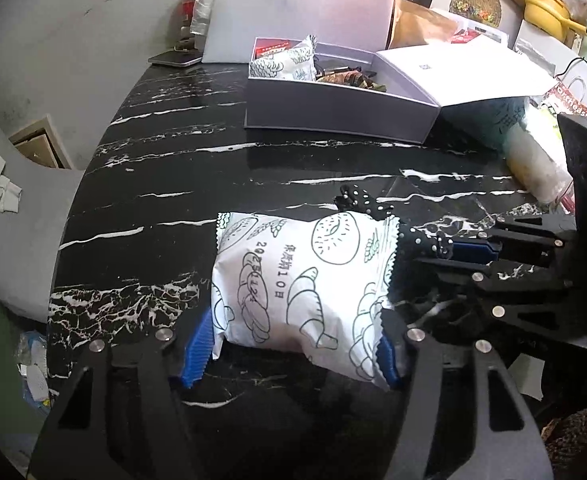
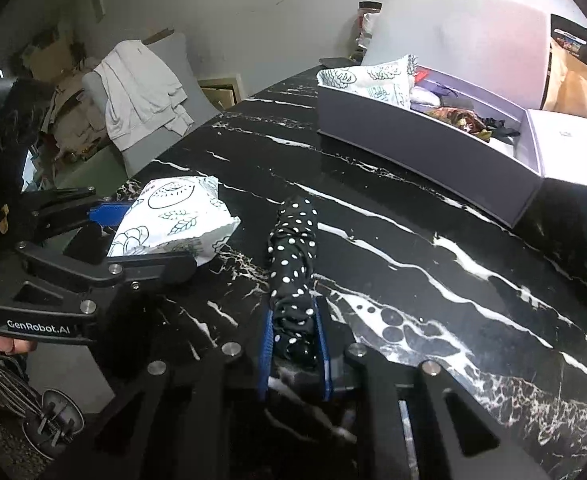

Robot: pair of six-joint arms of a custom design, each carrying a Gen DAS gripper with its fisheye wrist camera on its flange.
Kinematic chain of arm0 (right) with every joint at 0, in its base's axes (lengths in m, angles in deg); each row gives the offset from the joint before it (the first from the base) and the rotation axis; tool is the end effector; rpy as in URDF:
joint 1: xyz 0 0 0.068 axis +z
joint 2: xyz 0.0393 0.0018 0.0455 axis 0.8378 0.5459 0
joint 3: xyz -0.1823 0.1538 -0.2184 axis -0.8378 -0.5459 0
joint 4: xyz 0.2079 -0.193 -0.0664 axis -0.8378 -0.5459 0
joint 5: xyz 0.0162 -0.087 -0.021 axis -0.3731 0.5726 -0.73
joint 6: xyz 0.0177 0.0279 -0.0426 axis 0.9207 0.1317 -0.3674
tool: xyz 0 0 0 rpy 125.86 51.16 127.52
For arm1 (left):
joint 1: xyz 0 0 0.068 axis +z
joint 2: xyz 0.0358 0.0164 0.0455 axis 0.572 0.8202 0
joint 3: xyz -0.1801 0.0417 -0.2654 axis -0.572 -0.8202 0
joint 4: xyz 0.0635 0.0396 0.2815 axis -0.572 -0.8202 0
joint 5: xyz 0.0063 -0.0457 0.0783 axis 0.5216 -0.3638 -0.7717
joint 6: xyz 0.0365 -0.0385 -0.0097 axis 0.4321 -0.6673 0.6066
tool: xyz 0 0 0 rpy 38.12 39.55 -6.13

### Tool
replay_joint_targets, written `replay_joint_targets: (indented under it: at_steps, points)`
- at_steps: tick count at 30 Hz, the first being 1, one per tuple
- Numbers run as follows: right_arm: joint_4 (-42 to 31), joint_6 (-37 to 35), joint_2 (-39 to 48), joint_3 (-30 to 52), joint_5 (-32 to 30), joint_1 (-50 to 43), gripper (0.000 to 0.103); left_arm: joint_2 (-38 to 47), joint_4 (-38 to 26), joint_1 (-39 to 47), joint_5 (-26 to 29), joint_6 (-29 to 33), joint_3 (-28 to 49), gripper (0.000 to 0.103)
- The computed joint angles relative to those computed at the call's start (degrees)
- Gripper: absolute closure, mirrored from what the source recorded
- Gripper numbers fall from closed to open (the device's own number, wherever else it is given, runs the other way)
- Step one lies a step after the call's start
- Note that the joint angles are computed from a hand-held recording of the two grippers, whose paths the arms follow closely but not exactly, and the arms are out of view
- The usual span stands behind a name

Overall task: Organize objects
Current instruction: 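Lift the pastry bag with the left tool while the right tool lifts the polka-dot fabric, then carry the pastry bag over the white box with the left tool while the right tool carries the fabric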

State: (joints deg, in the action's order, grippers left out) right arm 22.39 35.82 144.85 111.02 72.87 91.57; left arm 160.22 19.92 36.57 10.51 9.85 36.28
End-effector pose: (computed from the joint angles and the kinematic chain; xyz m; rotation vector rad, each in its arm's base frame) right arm 0.2813 0.1831 0.1269 0.0203 2.4800 0.1455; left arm 0.3544 -0.0063 0.1446 0.8196 2.4141 -0.4355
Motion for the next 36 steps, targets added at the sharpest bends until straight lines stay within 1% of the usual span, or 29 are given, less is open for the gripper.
replay_joint_targets:
  at_steps: [9,15,21,30,36]
  points:
    - [-3.0,2.1,-5.4,-1.8,3.5,2.6,0.085,-4.0,-1.5,-0.4,1.1,0.5,-1.6,0.039]
    - [-5.9,4.9,-9.9,-4.1,6.4,4.0,0.085,-6.9,-2.0,-2.5,0.9,0.9,-3.1,0.039]
    - [-9.7,8.6,-14.4,-6.0,9.8,5.8,0.085,-8.0,-2.8,-5.6,0.6,-0.4,-2.9,0.039]
    - [-14.6,11.9,-19.1,-7.5,13.0,6.8,0.085,-8.5,-4.7,-10.2,-0.1,-1.0,-0.5,0.039]
    - [-16.6,9.5,-21.3,-7.2,13.3,4.3,0.085,-7.2,-6.7,-13.0,-1.1,-2.4,4.2,0.039]
